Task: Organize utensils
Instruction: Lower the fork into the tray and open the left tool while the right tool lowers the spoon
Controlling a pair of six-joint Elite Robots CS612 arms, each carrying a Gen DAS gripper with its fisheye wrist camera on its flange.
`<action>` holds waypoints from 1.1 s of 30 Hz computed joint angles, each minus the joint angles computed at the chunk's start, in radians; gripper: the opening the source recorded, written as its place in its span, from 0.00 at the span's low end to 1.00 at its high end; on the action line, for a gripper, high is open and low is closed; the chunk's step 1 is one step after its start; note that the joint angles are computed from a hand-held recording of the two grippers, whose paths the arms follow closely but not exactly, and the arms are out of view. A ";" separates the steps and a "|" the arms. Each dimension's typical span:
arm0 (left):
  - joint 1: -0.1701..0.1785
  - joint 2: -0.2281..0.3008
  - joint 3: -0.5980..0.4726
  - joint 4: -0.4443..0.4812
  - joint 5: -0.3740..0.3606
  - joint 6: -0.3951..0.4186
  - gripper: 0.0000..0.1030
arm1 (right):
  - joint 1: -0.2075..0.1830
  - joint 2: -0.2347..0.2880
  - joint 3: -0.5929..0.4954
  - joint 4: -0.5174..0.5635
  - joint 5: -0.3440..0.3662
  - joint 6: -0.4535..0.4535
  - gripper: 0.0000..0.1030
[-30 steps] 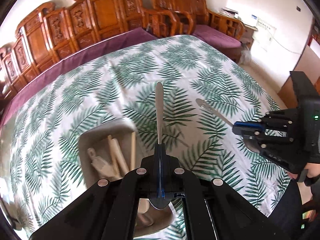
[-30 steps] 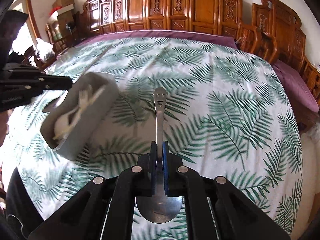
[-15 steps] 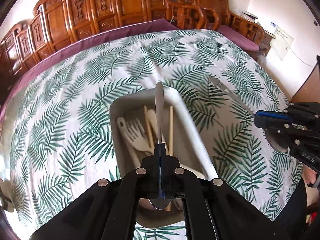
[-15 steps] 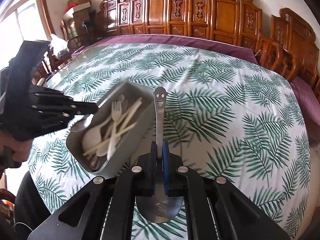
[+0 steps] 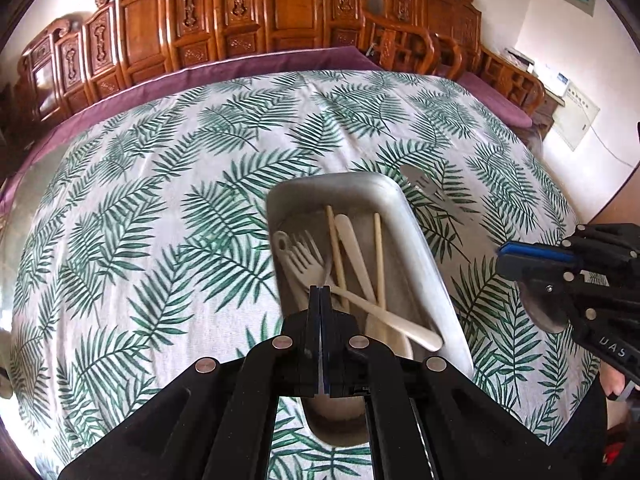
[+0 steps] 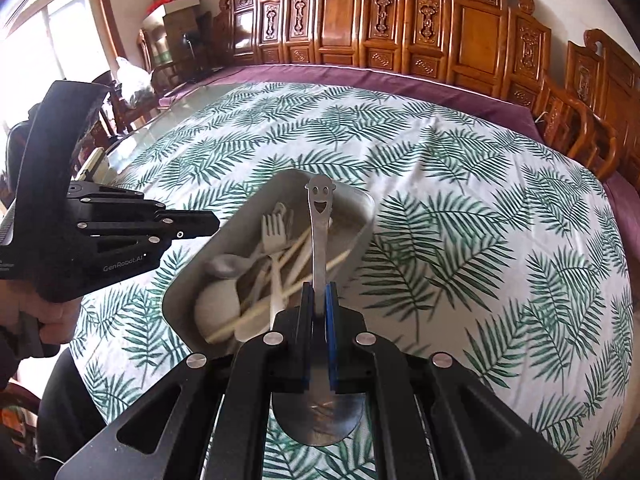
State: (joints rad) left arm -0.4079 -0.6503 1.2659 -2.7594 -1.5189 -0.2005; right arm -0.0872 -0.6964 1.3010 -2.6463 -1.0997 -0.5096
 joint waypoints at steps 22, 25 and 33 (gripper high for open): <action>0.025 -0.110 0.214 -0.286 0.101 -0.075 0.39 | 0.074 0.061 -0.082 0.033 -0.071 0.119 0.07; 0.030 -0.113 0.225 -0.301 0.087 -0.077 0.41 | 0.081 0.070 -0.092 0.029 -0.091 0.133 0.07; 0.035 -0.119 0.246 -0.327 0.101 -0.092 0.63 | 0.089 0.093 -0.125 0.039 -0.120 0.163 0.07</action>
State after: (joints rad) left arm -0.3726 -0.7692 1.5115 -3.0865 -1.4181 -0.2929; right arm 0.0014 -0.6031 1.1760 -2.6070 -1.2193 -0.3461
